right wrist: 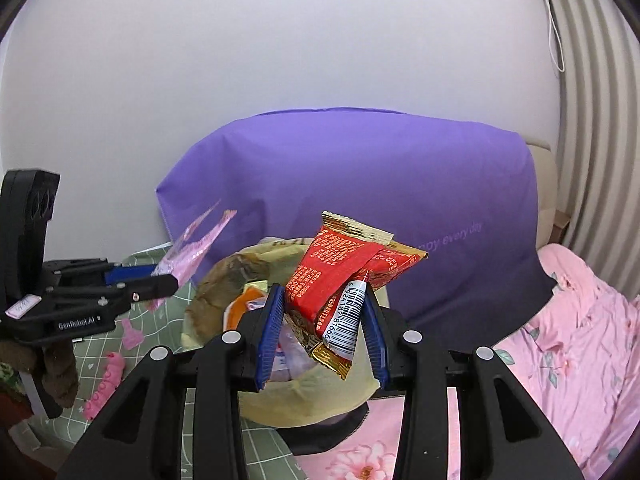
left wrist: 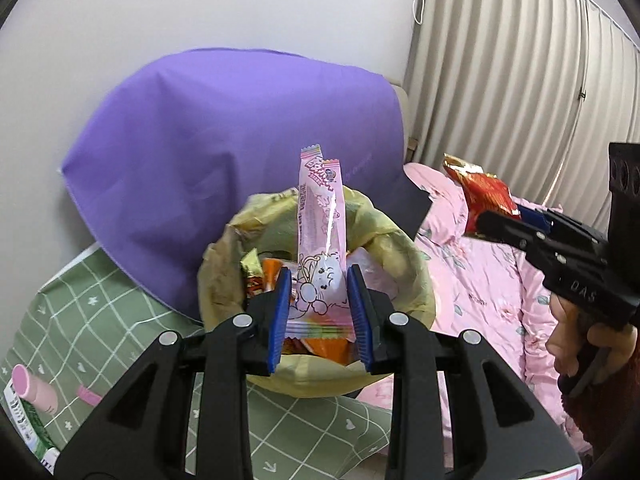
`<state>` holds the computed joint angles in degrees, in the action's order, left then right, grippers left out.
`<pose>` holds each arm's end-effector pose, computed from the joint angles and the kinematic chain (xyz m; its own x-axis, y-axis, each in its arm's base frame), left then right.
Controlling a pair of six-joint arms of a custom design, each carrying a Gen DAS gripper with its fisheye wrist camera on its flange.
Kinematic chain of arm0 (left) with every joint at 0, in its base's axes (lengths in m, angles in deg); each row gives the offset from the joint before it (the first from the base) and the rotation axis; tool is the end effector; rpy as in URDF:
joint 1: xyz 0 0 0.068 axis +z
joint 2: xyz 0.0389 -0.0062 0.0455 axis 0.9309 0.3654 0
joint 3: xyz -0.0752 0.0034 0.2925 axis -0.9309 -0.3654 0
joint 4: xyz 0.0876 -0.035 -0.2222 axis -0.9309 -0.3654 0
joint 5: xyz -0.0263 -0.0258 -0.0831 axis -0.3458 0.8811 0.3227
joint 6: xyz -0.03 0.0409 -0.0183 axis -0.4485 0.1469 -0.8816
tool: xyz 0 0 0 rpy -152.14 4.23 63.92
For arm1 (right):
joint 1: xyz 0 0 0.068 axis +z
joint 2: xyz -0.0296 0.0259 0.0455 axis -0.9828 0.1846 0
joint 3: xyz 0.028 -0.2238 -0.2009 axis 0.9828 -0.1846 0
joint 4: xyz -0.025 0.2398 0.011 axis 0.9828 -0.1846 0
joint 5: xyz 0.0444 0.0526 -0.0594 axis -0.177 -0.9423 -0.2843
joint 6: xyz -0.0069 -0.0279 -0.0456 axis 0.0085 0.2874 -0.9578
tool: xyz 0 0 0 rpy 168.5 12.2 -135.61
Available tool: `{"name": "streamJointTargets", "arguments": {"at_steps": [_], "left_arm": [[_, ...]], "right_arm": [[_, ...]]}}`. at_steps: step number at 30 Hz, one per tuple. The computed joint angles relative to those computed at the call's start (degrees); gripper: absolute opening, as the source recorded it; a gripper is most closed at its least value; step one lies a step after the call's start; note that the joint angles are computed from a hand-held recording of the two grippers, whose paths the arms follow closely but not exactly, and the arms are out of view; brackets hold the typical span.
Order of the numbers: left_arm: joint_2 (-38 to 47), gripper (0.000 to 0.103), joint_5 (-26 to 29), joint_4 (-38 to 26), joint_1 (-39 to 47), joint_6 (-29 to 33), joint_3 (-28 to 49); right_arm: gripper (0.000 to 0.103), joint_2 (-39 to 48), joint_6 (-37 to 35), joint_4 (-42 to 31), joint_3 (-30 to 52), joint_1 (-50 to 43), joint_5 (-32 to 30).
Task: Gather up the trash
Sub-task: 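Carry both held wrappers over the bin and open both tools, then reach both open tools back toward the remaining items on the cushion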
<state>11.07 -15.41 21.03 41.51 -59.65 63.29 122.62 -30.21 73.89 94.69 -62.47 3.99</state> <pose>0.3102 -0.1626 0.2577 -0.5826 0.1516 -0.7985 0.4549 0.8750 -0.1658 0.2615 0.0785 0.2536 -0.4595 -0.0685 -0.8855 -0.2386 0.9699 0.0488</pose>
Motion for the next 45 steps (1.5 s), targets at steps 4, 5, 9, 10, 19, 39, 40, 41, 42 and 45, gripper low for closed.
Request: {"name": "streamJointTargets", "arguments": {"at_steps": [4,5,9,10,19,39,40,41,42,45], "left_arm": [[4.35,0.027,2.84,0.07,0.36,-0.26,2.25],[5.69,0.027,3.78,0.0,0.49,-0.22,2.89],[9.22,0.027,6.19,-0.77,0.3,0.1,4.63],[10.56,0.027,6.45,-1.16,0.32,0.42,5.53],[19.3,0.029,8.89,-5.89,1.69,1.46,12.24],[7.22,0.047,3.83,2.78,6.31,-2.95,-3.2],[6.03,0.047,3.74,2.96,7.31,-3.12,-4.54],[5.1,0.047,3.77,3.29,8.2,-3.36,-5.81],[4.23,0.047,3.63,3.72,9.12,-3.77,-7.24],[1.41,0.047,2.6,4.63,12.4,-4.17,-11.66]], "right_arm": [[0.037,1.51,-0.6,0.28,0.8,-1.21,-0.75],[0.037,2.07,-0.74,0.41,1.07,-1.67,-1.07],[0.037,4.81,-0.11,1.27,2.2,-2.17,-1.46],[0.037,5.41,-0.14,1.26,2.67,-2.49,-1.75],[0.037,12.74,-1.4,-0.33,9.34,-2.19,-3.5],[0.056,24.88,1.88,-2.46,17.72,-1.04,-7.65],[0.057,24.67,1.83,-2.39,17.45,-0.71,-7.17],[0.057,24.77,1.72,-2.62,17.65,-0.36,-6.79],[0.057,24.59,1.56,-3.11,17.68,0.17,-5.98],[0.057,23.57,1.77,-2.88,16.78,1.59,-4.63]]}}
